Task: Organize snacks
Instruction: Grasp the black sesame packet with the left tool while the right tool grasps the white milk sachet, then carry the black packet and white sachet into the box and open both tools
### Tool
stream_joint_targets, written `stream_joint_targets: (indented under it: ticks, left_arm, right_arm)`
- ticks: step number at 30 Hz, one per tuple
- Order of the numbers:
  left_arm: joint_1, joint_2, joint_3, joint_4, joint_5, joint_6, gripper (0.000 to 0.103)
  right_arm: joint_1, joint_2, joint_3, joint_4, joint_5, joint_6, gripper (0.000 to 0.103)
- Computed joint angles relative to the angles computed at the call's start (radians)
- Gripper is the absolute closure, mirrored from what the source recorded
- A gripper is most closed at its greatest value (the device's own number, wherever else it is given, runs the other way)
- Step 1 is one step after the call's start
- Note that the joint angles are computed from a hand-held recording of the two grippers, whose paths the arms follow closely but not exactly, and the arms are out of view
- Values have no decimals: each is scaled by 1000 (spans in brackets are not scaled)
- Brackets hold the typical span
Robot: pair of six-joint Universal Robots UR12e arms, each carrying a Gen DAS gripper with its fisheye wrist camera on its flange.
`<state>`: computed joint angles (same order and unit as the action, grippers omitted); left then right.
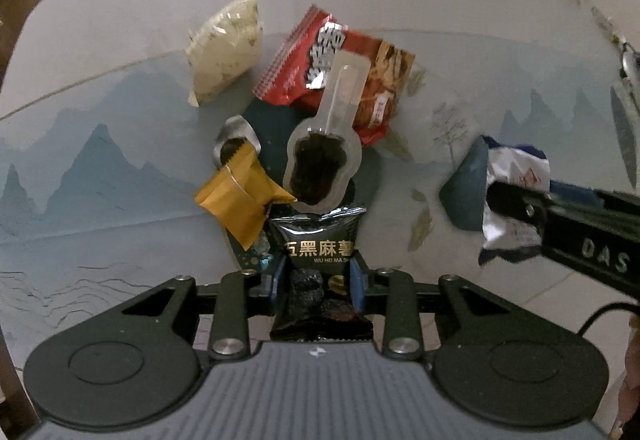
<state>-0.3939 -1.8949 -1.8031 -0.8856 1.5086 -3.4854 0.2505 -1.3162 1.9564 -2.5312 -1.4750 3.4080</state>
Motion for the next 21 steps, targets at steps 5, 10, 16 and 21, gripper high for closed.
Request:
stream_joint_targets:
  ticks: [5,10,16,21]
  left_arm:
    - [-3,53,-33,58,19,-11,72]
    - [-7,101,-60,88,33,-9,72]
    - [-14,164,-96,99,65,3,72]
    - [-21,219,-127,96,84,17,72]
  right_arm:
    - [6,-58,29,-15,5,1,57]
    - [24,-107,50,-29,-3,2,57]
    - [55,-159,67,-36,-10,3,57]
    - [87,-201,79,-30,-21,-7,57]
